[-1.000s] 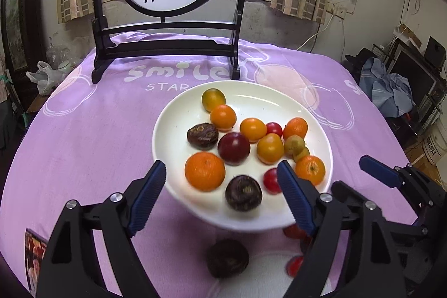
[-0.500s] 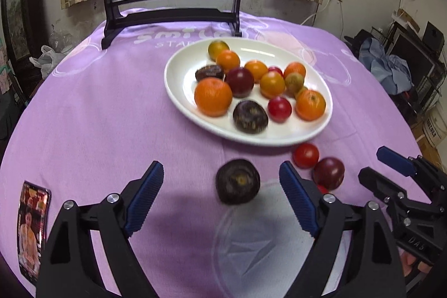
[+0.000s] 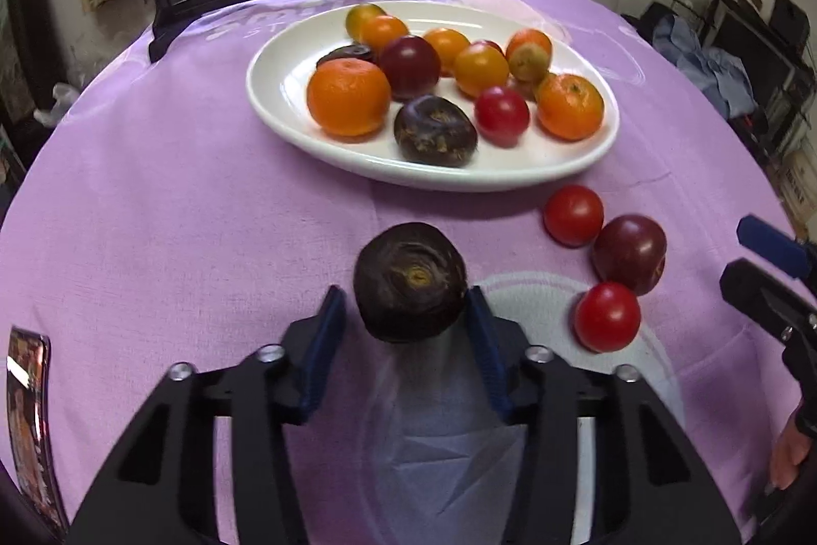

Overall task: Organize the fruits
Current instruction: 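Grasp the other brown fruit with the left tool while the right tool grasps a dark purple tomato, then lower both fruits onto the plate and open both tools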

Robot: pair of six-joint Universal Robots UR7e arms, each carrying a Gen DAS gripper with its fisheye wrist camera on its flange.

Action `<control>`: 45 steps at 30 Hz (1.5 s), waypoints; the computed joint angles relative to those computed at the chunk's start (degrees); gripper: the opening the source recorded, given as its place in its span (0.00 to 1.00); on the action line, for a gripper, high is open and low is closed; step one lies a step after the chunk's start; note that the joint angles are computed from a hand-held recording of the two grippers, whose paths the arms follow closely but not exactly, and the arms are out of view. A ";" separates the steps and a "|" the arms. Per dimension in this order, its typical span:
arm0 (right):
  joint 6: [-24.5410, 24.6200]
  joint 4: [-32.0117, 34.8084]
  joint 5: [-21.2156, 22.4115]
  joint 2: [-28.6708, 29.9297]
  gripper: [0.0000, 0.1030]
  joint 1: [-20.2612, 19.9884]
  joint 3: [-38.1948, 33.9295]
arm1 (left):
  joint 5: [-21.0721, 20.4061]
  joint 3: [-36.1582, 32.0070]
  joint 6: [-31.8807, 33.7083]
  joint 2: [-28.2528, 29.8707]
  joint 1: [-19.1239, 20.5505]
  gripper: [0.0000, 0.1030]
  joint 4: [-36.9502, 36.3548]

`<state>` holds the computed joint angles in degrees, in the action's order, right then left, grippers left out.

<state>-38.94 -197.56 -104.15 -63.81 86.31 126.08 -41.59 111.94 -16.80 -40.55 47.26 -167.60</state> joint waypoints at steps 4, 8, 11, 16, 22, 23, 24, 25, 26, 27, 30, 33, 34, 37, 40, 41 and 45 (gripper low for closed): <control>-1.51 0.21 -1.00 0.44 0.64 0.40 0.03 | -2.53 0.71 -0.76 -1.06 0.38 0.41 -1.10; -4.90 -0.33 -5.25 2.33 0.64 1.55 -0.32 | -2.57 1.85 -0.14 -2.11 0.03 0.41 -3.39; -7.05 -1.38 -9.55 4.22 0.64 2.39 -0.97 | -3.36 2.50 0.34 -2.98 0.06 0.41 -4.58; -9.97 -1.56 -14.18 7.82 0.63 3.25 -2.92 | -4.08 3.07 1.24 -3.48 0.04 0.41 -5.31; -10.97 0.19 -13.78 10.09 0.53 4.22 -6.38 | -5.20 3.33 1.93 -3.71 0.19 0.41 -5.76; -10.53 1.08 -13.54 10.37 0.52 4.29 -7.18 | -5.31 3.31 1.82 -3.72 0.28 0.41 -5.68; -10.31 1.60 -13.20 10.48 0.50 4.31 -7.53 | -5.36 3.23 1.72 -3.73 0.38 0.41 -5.50; -10.36 2.03 -12.59 10.57 0.45 4.31 -7.81 | -5.38 3.16 1.58 -3.72 0.47 0.41 -5.27; -10.39 2.63 -12.01 10.51 0.41 4.26 -7.97 | -5.38 3.05 1.43 -3.70 0.60 0.41 -5.00; -10.35 2.98 -11.60 10.60 0.37 4.30 -8.15 | -5.33 2.98 1.26 -3.68 0.68 0.41 -4.83; -9.55 2.81 -11.47 10.25 0.36 4.30 -7.65 | -4.84 2.87 0.82 -3.56 0.70 0.41 -4.43; -9.24 1.96 -10.88 8.91 0.36 4.16 -6.29 | -4.28 3.14 0.92 -3.64 0.12 0.41 -4.68; -9.25 1.41 -10.61 8.43 0.36 4.10 -5.84 | -4.10 3.26 1.05 -3.70 -0.15 0.41 -4.83; -9.03 0.29 -8.84 6.23 0.36 3.93 -4.11 | -3.68 3.78 1.68 -4.00 -1.31 0.41 -5.49; -8.81 -0.46 -7.20 4.07 0.36 3.99 -2.78 | -3.56 4.28 2.17 -4.72 -2.57 0.41 -6.08; -8.34 0.20 -6.32 3.16 0.36 3.96 -2.46 | -3.45 4.39 2.47 -5.00 -3.06 0.41 -6.21; -7.71 1.45 -3.06 0.28 0.36 4.70 -1.78 | -3.71 3.91 3.97 -5.92 -4.43 0.41 -6.10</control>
